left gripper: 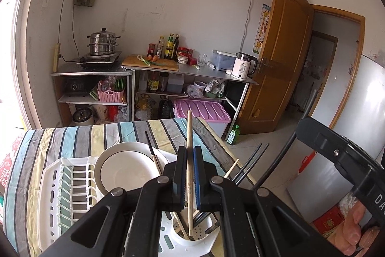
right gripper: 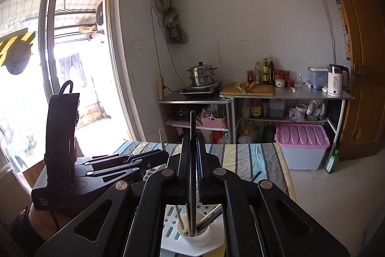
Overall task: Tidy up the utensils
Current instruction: 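Lift both held chopsticks up over the white cup on the rack, then lower the chopsticks into the white cup and open both tools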
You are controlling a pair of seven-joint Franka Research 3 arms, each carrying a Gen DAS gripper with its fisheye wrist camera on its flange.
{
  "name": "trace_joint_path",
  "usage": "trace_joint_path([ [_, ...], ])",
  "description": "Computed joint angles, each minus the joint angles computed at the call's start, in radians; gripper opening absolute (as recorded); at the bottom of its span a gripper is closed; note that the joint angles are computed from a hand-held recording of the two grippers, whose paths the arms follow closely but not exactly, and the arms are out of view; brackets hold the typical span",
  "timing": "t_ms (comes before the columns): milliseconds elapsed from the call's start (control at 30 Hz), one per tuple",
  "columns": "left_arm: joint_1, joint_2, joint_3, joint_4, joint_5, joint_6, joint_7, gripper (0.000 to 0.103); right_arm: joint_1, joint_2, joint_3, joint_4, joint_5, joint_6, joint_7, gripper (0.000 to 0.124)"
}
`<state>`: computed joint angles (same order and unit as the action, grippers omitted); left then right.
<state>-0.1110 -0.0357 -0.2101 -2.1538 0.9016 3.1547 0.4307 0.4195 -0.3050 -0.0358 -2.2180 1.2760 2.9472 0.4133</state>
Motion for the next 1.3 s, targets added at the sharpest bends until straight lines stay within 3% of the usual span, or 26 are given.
trace_joint_path([
  [667,-0.060,0.111,0.078,-0.002,-0.099,-0.025,0.093,0.005,-0.070,0.107,0.027,0.001,-0.121,-0.027,0.149,0.004],
  [1100,-0.079,0.128,0.094,0.019,-0.071,-0.081,0.049,0.006,-0.094,0.123,0.026,0.005,-0.213,-0.021,0.236,0.005],
  [1300,-0.091,0.123,0.104,0.028,0.029,-0.107,-0.038,0.006,-0.096,0.118,0.022,-0.003,-0.232,-0.022,0.249,0.005],
])
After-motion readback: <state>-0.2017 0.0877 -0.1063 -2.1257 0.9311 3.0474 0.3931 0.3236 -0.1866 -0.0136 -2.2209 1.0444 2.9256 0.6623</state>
